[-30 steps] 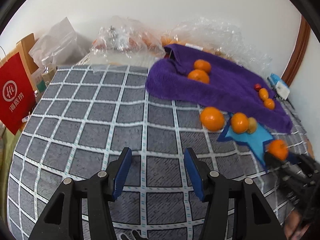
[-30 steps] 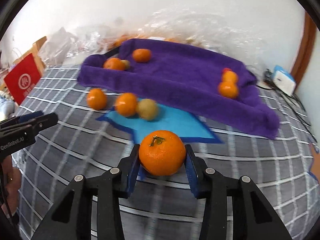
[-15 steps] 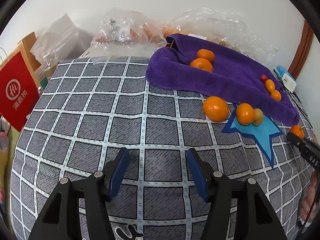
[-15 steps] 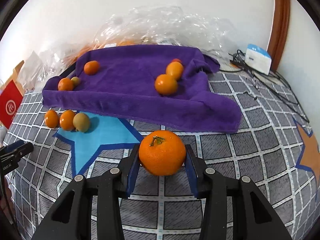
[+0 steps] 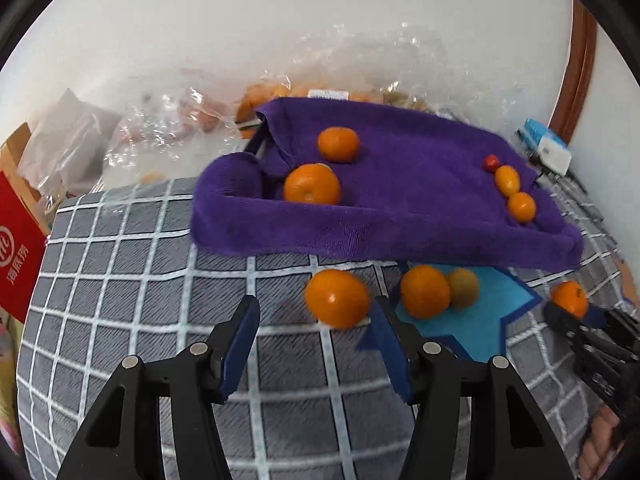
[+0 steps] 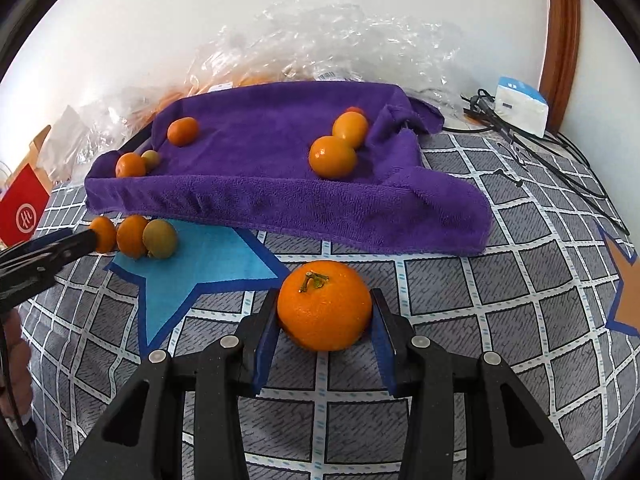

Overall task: Organize fruits
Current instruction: 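Grasp a stemmed tangerine with the right tool while the left tool grasps another tangerine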

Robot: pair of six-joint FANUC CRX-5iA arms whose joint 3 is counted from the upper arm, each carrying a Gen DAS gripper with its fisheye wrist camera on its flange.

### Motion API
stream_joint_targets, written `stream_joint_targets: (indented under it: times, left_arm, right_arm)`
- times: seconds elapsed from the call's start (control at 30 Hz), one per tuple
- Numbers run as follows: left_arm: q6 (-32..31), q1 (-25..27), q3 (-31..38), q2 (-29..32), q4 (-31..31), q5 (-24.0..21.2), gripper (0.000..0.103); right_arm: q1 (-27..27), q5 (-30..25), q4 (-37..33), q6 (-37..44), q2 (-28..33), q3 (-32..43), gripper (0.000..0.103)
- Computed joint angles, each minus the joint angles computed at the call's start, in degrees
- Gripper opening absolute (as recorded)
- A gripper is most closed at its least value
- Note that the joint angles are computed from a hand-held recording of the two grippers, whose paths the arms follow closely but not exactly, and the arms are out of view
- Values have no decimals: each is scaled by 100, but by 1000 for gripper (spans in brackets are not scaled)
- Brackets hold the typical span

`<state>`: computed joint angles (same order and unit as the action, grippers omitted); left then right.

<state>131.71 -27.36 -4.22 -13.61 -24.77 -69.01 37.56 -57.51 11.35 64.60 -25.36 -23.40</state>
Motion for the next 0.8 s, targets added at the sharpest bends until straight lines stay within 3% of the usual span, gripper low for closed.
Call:
stream_joint_targets:
  times: [0.07, 0.17, 0.4, 0.67, 0.8]
  left_arm:
    - [-100, 179, -104, 3, 231, 209, 54]
    - [-250, 354, -359, -104, 485, 589, 36]
    - [-209, 709, -1019, -689, 907, 1433, 35]
    - [478, 173, -841, -769, 5, 1329, 35]
    - [827, -168, -703, -760, -595, 1230, 35]
  right_arm:
    - [6, 10, 6, -25, -18, -14, 43]
    - [-7, 24, -5, -31, -7, -6, 43]
    - [5, 41, 35, -38, -16, -30, 43]
    - [135, 156, 528, -562, -161, -266, 43]
    - [-50, 205, 353, -600, -141, -200, 42]
